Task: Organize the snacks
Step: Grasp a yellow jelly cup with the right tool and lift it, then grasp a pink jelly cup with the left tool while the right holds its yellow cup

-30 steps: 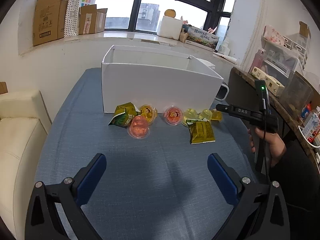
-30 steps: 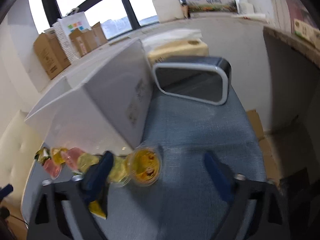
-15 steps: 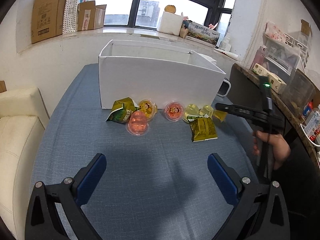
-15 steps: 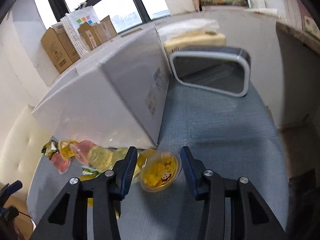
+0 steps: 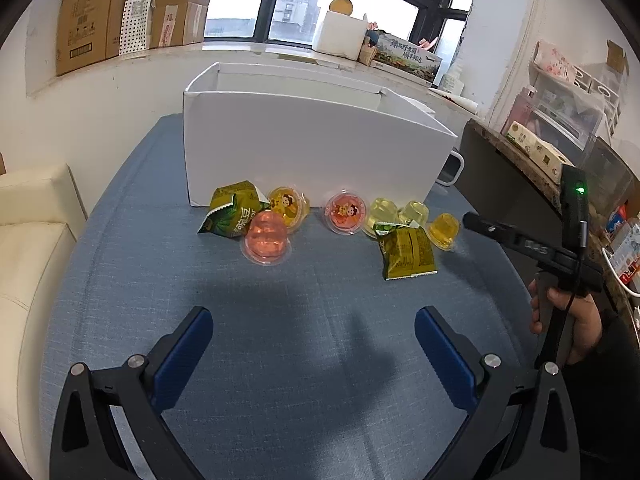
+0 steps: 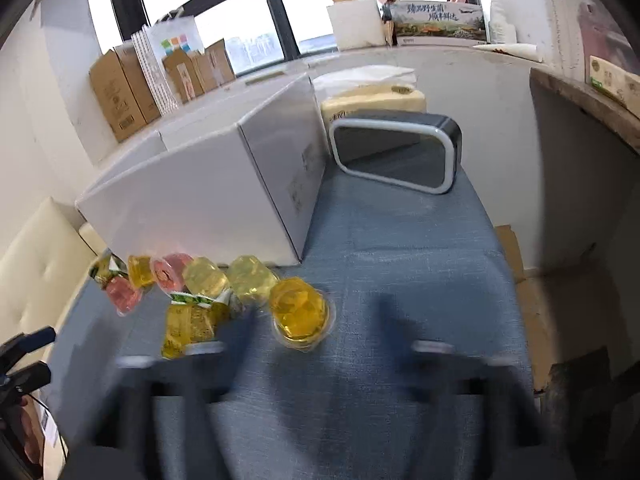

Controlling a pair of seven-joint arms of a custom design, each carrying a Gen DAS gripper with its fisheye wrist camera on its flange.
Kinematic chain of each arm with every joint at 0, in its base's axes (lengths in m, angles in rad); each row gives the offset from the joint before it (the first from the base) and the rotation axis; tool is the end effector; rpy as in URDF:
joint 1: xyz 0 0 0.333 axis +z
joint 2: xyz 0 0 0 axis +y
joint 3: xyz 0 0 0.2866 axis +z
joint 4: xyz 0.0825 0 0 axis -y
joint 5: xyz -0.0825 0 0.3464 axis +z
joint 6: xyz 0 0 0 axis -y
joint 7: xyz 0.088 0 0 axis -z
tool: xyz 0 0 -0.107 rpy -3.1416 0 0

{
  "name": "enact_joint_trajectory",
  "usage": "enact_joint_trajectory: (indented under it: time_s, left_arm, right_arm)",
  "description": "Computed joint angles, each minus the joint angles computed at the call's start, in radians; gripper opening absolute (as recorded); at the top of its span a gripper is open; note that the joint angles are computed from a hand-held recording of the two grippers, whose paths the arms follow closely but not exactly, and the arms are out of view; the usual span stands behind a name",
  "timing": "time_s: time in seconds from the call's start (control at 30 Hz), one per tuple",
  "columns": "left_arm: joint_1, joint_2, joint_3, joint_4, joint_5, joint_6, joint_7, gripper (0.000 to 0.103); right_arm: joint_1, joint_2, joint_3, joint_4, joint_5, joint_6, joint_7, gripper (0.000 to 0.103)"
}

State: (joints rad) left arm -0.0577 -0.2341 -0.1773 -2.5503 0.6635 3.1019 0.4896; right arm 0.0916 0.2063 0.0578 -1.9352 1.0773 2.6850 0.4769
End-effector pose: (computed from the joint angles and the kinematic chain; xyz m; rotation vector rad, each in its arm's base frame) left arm 0.4259 -0.1568 0.4264 -1.9822 1.6525 -0.9272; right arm 0.5949 0.0594 0.4186 -1.8997 1.3002 -0.2801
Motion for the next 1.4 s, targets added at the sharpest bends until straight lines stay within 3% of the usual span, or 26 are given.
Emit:
enact_joint_trajectory:
  time_s: [0.07, 0.27, 0.3, 0.37, 0.4, 0.57, 0.73, 0.87, 1.03, 1.17, 1.23, 1.3, 1.37, 1.4]
  left_arm:
    - [0.001, 0.000, 0.000, 0.000, 0.000, 0.005, -0.001, 0.103]
    - [0.002, -0.012, -0.002, -0.006, 0.000, 0.000, 0.002, 0.103]
    - [0.001, -0.012, 0.000, -0.007, -0.002, -0.001, 0.004, 0.103]
    - [0.000, -0.011, 0.003, -0.008, -0.007, 0.002, 0.005, 0.103]
    - [0.000, -0.011, 0.004, -0.009, -0.007, 0.004, 0.006, 0.103]
    - [-0.012, 0.016, 0.016, 0.003, -0.025, 0.004, 0.029, 0.103]
    - [-0.025, 0.085, 0.040, 0.055, -0.069, -0.008, 0.083, 0.103]
    - [-0.058, 0.168, 0.078, 0.125, -0.230, -0.035, 0.198, 0.103]
    - [-0.018, 0.254, 0.060, 0.201, -0.277, -0.033, 0.238, 0.102]
    - [0.001, 0.283, 0.057, 0.234, -0.219, -0.035, 0.175, 0.101]
    - [0.016, 0.293, 0.042, 0.238, -0.259, -0.017, 0.200, 0.091]
    - [0.041, 0.303, 0.003, 0.241, -0.381, -0.026, 0.298, 0.052]
    - [0.020, 0.306, 0.030, 0.249, -0.326, -0.044, 0.251, 0.040]
    - [0.028, 0.309, 0.025, 0.246, -0.333, -0.030, 0.266, 0.040]
  right_arm:
    - [-0.006, -0.004, 0.007, 0.001, 0.044, -0.007, -0.045, 0.086]
    - [0.056, 0.047, 0.006, 0.028, -0.134, 0.072, 0.035, 0.085]
    - [0.065, 0.058, 0.000, 0.038, -0.178, 0.071, 0.072, 0.081]
    - [0.067, 0.076, 0.000, 0.059, -0.221, 0.069, 0.109, 0.063]
    - [0.068, 0.082, 0.000, 0.064, -0.240, 0.074, 0.126, 0.032]
    - [0.044, 0.075, 0.018, 0.057, -0.250, 0.059, 0.127, 0.032]
    - [0.017, 0.005, 0.032, -0.004, -0.146, 0.046, 0.047, 0.032]
    - [0.015, -0.075, 0.025, -0.066, -0.031, 0.025, -0.045, 0.032]
    - [0.037, -0.154, -0.008, -0.134, 0.032, 0.003, -0.099, 0.032]
    - [0.053, -0.166, -0.025, -0.149, 0.033, 0.005, -0.107, 0.032]
    - [0.056, -0.165, -0.029, -0.150, 0.037, 0.003, -0.103, 0.032]
    - [0.057, -0.163, -0.032, -0.152, 0.034, 0.001, -0.101, 0.032]
    - [0.058, -0.162, -0.033, -0.153, 0.039, 0.000, -0.102, 0.032]
    - [0.059, -0.163, -0.033, -0.153, 0.040, -0.001, -0.103, 0.032]
